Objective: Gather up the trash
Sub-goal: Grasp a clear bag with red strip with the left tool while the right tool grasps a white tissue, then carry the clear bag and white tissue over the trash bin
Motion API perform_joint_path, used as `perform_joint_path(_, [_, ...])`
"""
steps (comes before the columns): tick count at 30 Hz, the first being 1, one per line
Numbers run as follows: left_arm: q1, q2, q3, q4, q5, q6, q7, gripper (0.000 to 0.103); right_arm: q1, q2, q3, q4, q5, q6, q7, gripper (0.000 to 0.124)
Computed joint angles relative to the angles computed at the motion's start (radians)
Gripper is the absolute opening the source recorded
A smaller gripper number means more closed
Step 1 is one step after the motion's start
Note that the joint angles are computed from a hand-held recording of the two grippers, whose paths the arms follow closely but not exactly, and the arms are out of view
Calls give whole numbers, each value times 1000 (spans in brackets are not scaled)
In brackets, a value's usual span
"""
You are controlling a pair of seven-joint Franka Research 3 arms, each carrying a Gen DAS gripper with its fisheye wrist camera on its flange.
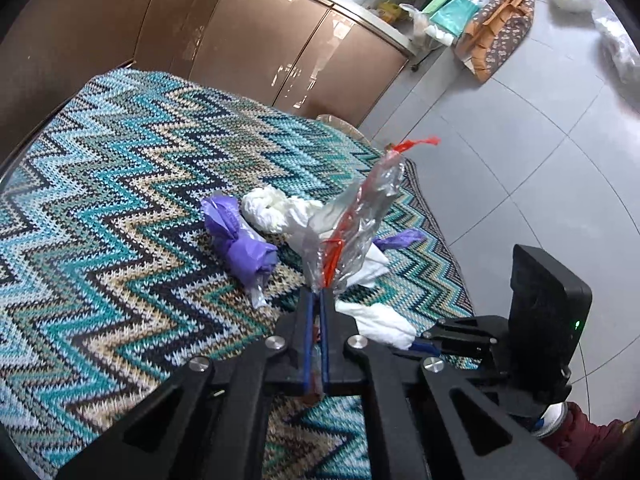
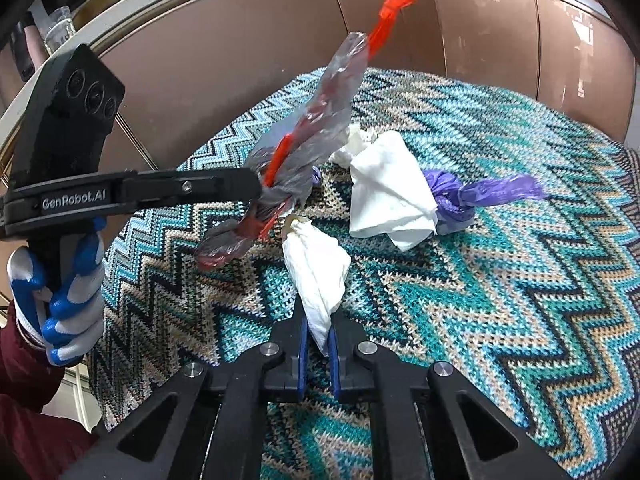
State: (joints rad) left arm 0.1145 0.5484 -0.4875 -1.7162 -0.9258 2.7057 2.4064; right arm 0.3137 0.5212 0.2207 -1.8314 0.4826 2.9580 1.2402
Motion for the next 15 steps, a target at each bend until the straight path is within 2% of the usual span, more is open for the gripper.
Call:
perform_joint_path(4, [13, -52, -24, -60, -46, 40, 66, 2, 21, -49, -22, -59, -9, 36, 25, 8])
perform_joint_path(8, [17, -106, -31, -105, -126, 31, 134, 2, 51, -123, -56, -145, -31, 69, 74, 8])
perform_joint_path(15, [-51, -190, 10, -147, -210, -12, 199, 2, 123, -274, -141, -323, -109, 169, 227, 8])
